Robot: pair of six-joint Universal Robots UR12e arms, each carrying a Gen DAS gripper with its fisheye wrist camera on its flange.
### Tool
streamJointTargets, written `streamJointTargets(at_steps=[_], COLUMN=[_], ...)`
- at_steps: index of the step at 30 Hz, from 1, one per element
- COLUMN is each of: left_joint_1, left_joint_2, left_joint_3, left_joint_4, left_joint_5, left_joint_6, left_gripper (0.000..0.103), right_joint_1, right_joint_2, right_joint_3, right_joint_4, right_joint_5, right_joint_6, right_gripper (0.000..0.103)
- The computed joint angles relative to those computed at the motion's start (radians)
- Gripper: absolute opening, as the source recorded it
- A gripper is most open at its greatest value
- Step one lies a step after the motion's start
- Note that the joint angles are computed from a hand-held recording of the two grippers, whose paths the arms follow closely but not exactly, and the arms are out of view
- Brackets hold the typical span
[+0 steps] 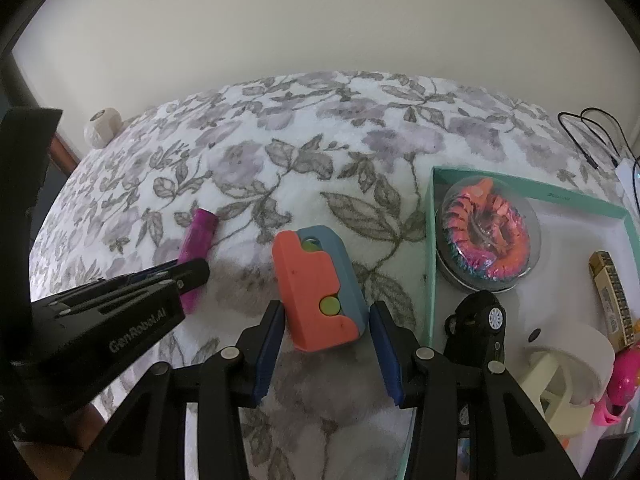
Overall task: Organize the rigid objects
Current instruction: 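Close the left tool on the pink lighter and lift it, then carry the pink lighter with the left tool while the right tool carries the block over the tray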
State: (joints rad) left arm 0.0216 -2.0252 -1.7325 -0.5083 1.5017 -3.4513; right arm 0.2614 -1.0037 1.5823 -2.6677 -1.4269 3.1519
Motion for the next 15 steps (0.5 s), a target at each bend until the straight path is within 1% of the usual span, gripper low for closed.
streamJointTargets(at_steps=[2, 5, 8, 15], left_joint_1=[0.004, 0.005, 0.013, 0.022], left_joint_2=[0.002, 0.006, 0.016, 0.039], left_joint_3=[-0.001, -0.005, -0.015, -0.031], left_joint_4=[0.000, 0.008, 0.033, 0.088], left_joint_5=[-0.017, -0.017, -0.043, -0.053], left_joint_6=[-0.007, -0.017, -0.029, -0.049], left_gripper=[0.016, 0.016, 0.016, 0.016], right_joint_1=[-0.004, -0.009, -0.010, -0.013], right_joint_2=[-0.001, -0.004, -0.007, -0.022], right_joint_3=[0.000, 0.001, 0.004, 0.011], right_joint_4=[0.006, 0.011, 0.003, -0.033], right_joint_5=[0.017, 0.033, 0.040, 0.057], right_joint_6=[0.006, 0.011, 0.013, 0.007], right_gripper=[0.047, 0.046, 0.046, 0.046])
